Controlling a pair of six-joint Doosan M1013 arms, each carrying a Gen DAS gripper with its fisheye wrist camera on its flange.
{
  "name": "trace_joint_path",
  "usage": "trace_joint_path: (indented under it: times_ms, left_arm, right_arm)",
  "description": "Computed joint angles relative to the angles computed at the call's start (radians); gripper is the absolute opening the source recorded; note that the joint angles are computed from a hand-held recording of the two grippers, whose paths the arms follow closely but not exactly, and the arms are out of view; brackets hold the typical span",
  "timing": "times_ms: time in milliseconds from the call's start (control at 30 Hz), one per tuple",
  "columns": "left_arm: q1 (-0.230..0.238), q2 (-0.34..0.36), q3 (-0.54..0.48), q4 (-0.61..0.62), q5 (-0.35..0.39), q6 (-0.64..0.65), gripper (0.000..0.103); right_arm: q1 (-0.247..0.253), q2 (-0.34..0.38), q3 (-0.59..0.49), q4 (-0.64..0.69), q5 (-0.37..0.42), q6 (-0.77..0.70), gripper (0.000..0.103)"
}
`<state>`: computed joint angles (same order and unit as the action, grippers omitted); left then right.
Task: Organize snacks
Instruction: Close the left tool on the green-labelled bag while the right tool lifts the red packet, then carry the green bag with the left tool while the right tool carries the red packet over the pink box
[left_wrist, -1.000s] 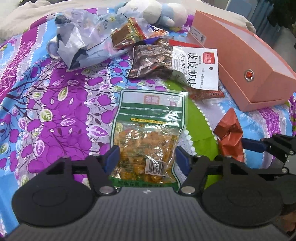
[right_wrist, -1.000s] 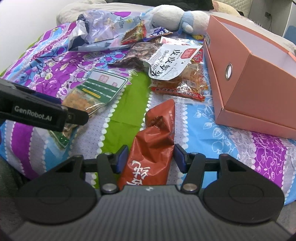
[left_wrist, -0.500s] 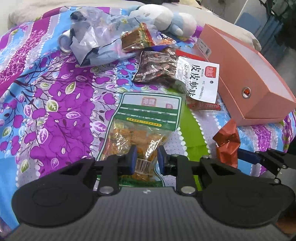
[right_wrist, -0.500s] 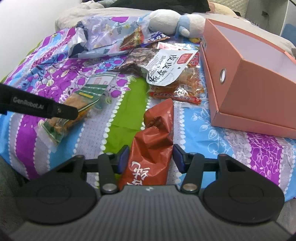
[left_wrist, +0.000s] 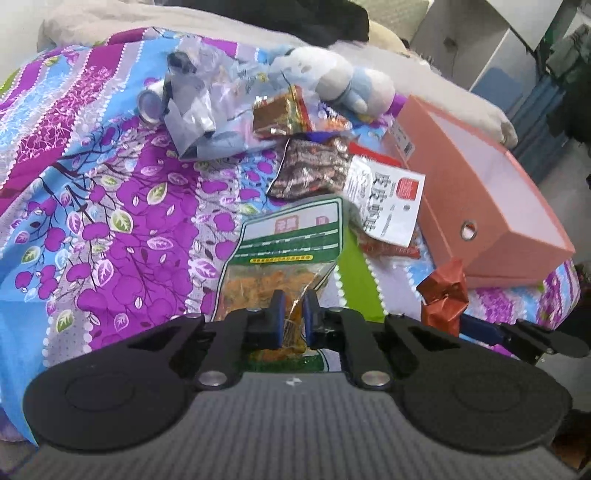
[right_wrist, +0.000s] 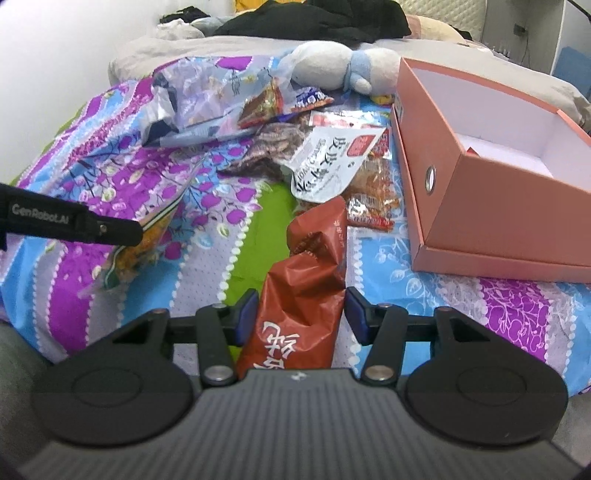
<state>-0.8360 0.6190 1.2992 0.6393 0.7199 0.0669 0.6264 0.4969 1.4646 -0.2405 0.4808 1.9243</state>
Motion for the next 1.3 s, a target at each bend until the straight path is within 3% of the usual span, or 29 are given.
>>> trace_joint_path:
  times_ms: [233,567,967,1300]
  left_arm:
    - [0.0,-0.01,-0.008,0.046,-0.023,-0.064,0.01]
    - [0.002,0.011,-0.112,0.081,-0.008,-0.025,0.01]
    - [0.004,0.101,-0.367,0.077,0.033,0.14,0.009]
    - [0.009,0.261,-0.707,-0.025,0.105,0.349,0.009]
  right_arm:
    - [-0.001,-0.007,-0.014,-0.022,-0.006,0.024,0.053]
    - [-0.012,-0.011,-0.07,-0.065,0.004,0.056,0.053]
    - [-0.053,-0.017,-0.165,-0.172,0.023,0.13,0.053]
    - [-0.112,-0.021,-0.207,-0.17,0.014,0.128,0.053]
